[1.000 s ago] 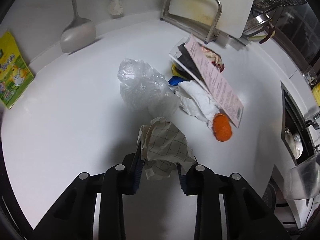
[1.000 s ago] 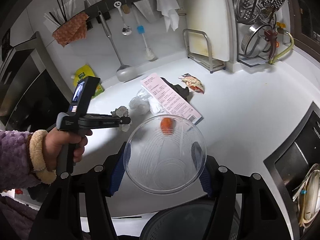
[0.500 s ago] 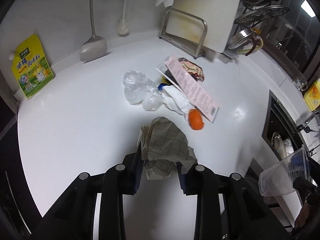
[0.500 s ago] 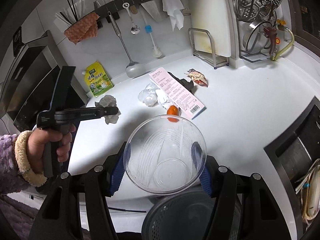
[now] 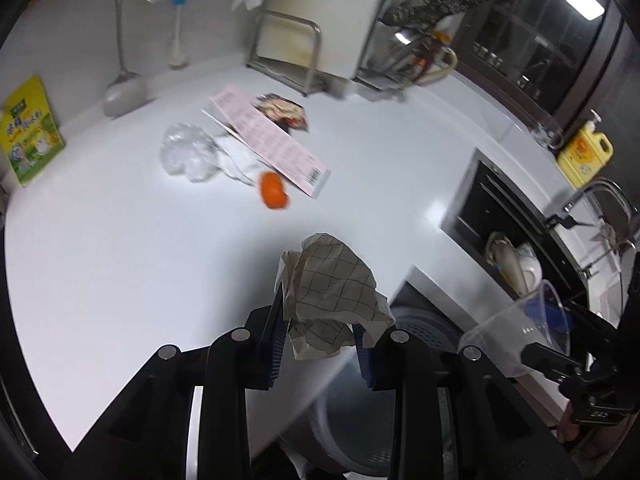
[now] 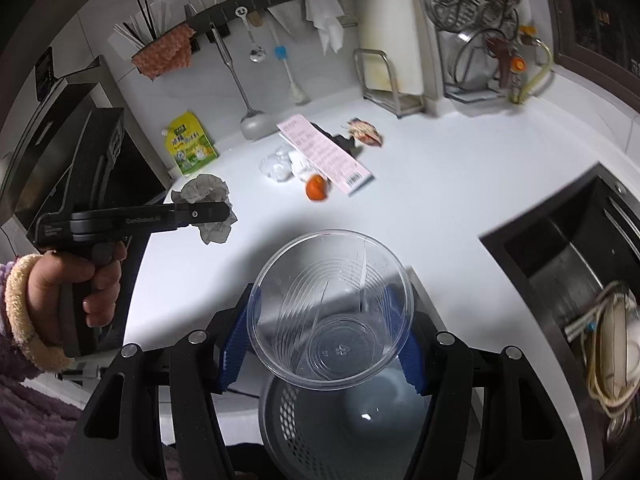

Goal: Collect trash
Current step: 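Carry the cup and napkin over the grey bin with both tools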

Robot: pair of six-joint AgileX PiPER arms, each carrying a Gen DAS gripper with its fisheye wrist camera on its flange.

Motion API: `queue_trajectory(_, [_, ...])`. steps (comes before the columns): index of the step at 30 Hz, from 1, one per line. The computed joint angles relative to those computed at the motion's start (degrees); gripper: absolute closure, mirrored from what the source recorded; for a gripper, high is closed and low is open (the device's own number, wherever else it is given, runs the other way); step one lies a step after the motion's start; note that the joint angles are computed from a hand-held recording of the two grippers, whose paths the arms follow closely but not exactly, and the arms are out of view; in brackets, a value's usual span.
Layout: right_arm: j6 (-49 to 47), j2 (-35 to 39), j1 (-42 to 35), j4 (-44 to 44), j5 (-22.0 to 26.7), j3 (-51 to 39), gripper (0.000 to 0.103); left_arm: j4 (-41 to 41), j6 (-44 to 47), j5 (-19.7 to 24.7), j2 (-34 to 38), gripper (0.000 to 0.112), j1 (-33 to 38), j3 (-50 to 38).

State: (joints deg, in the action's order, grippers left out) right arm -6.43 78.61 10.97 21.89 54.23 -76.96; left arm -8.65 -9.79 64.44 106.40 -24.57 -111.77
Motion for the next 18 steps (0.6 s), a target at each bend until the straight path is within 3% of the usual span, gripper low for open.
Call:
queue_trajectory(9, [-4.6, -6.6, -4.3, 4.5, 1.5, 10.8, 0.043, -5.6, 3.0, -2.3, -1.9, 0.083, -7.4, 8.1])
queue_trajectory(18, [-8.3, -7.8, -6.6, 8.0, 2.5, 15.6, 0.042, -7.3, 3.1, -2.1, 0.2, 0.081, -11.4, 11.1])
